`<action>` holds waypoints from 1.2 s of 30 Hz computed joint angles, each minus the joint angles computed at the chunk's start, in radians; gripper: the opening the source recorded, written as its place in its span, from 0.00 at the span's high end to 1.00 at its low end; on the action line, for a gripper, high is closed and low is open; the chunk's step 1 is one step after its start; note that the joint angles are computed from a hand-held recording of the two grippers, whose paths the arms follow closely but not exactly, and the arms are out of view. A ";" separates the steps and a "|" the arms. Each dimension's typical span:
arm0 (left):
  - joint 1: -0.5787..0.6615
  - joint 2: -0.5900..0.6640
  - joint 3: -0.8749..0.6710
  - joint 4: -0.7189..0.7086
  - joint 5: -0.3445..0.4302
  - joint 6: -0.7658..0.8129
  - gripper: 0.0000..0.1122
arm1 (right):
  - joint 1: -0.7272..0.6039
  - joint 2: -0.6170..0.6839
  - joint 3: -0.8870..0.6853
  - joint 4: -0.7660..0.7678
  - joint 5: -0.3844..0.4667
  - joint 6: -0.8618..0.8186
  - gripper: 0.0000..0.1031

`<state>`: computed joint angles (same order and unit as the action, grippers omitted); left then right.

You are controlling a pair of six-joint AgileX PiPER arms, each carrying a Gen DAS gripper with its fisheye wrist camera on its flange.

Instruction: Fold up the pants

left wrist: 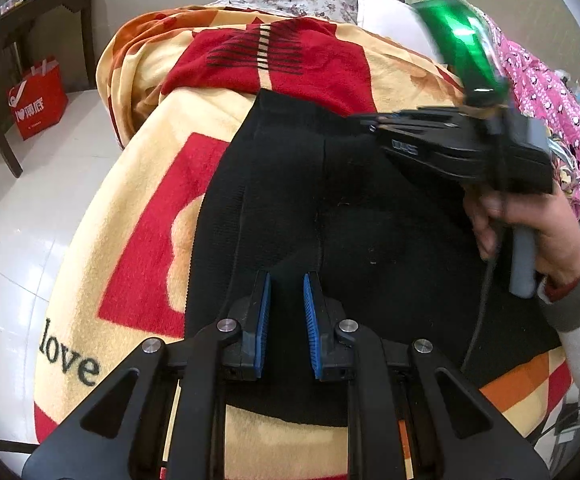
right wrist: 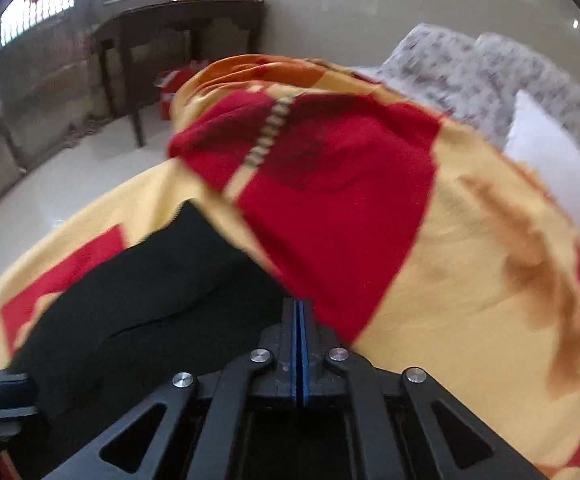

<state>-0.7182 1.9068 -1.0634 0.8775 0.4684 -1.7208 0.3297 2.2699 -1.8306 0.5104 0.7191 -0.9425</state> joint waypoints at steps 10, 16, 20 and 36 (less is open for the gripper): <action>-0.045 0.008 -0.127 -0.048 0.048 0.146 0.87 | -0.509 -0.218 0.104 0.114 0.354 -0.229 0.69; -0.051 0.121 -0.300 -0.203 0.067 0.332 0.87 | -0.739 -0.125 -0.022 0.000 0.420 -0.209 0.67; -0.048 0.192 -0.404 -0.301 0.106 0.447 0.87 | -0.770 -0.074 -0.015 -0.017 0.417 -0.295 0.63; -0.046 0.248 -0.473 -0.350 0.155 0.484 0.87 | -0.722 -0.066 0.065 -0.013 0.275 -0.511 0.96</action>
